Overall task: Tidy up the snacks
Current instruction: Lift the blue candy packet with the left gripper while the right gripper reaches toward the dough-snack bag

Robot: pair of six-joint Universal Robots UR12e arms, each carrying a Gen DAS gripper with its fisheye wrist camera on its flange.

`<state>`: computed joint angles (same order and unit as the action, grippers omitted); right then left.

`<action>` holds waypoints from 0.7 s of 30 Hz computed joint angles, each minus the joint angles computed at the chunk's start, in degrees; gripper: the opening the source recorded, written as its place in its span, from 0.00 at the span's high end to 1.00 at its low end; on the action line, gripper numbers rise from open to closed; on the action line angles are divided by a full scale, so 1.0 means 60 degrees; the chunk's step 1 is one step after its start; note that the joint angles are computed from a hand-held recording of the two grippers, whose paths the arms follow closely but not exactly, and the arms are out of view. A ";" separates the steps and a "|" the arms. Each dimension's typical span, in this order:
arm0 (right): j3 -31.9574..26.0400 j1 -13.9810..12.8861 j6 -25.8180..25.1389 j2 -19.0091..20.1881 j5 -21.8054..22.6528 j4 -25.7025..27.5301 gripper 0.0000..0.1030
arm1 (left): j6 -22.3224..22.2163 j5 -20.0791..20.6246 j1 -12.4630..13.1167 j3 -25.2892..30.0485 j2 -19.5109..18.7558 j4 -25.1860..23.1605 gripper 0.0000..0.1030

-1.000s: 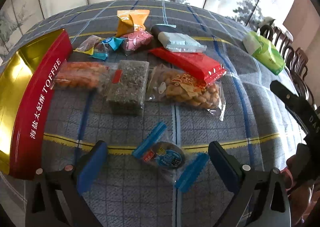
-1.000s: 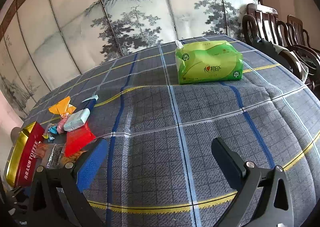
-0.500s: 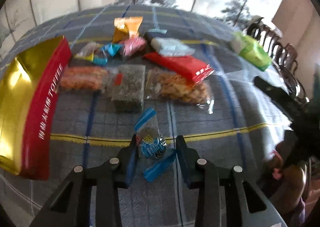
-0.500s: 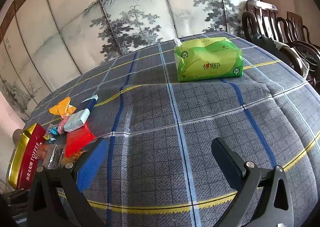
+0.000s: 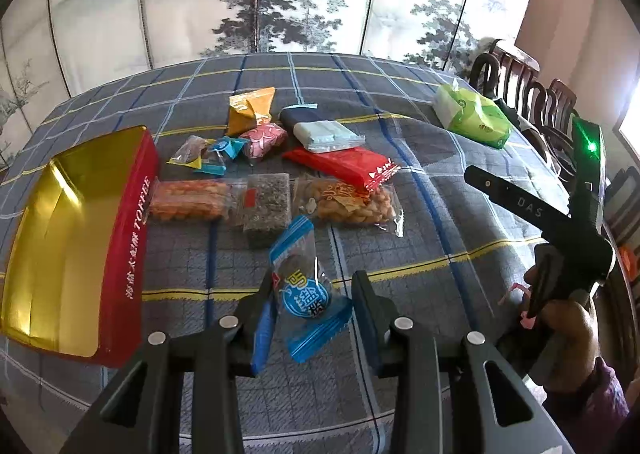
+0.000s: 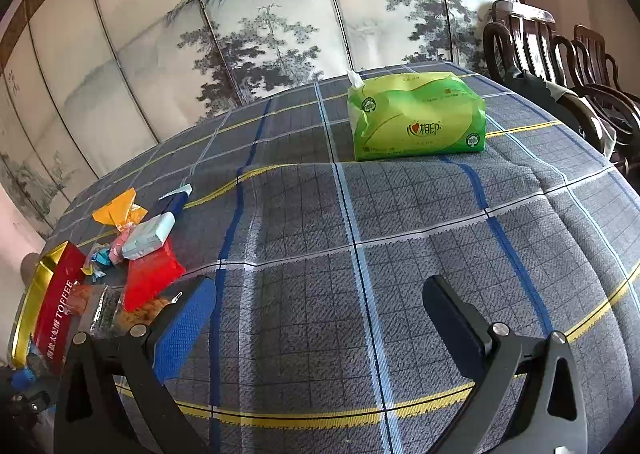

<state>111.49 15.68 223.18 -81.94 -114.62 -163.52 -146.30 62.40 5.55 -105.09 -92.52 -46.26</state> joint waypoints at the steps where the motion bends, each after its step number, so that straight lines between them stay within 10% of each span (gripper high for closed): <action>1: -0.0015 -0.0008 -0.0050 0.0023 0.0022 -0.0012 0.00 | -0.0025 0.0000 0.0024 0.0010 0.0006 -0.0024 0.65; 21: -0.0130 -0.0005 -0.0342 0.0015 0.0150 0.0303 0.00 | -0.0424 -0.0150 0.0394 0.0200 0.0010 0.0009 0.65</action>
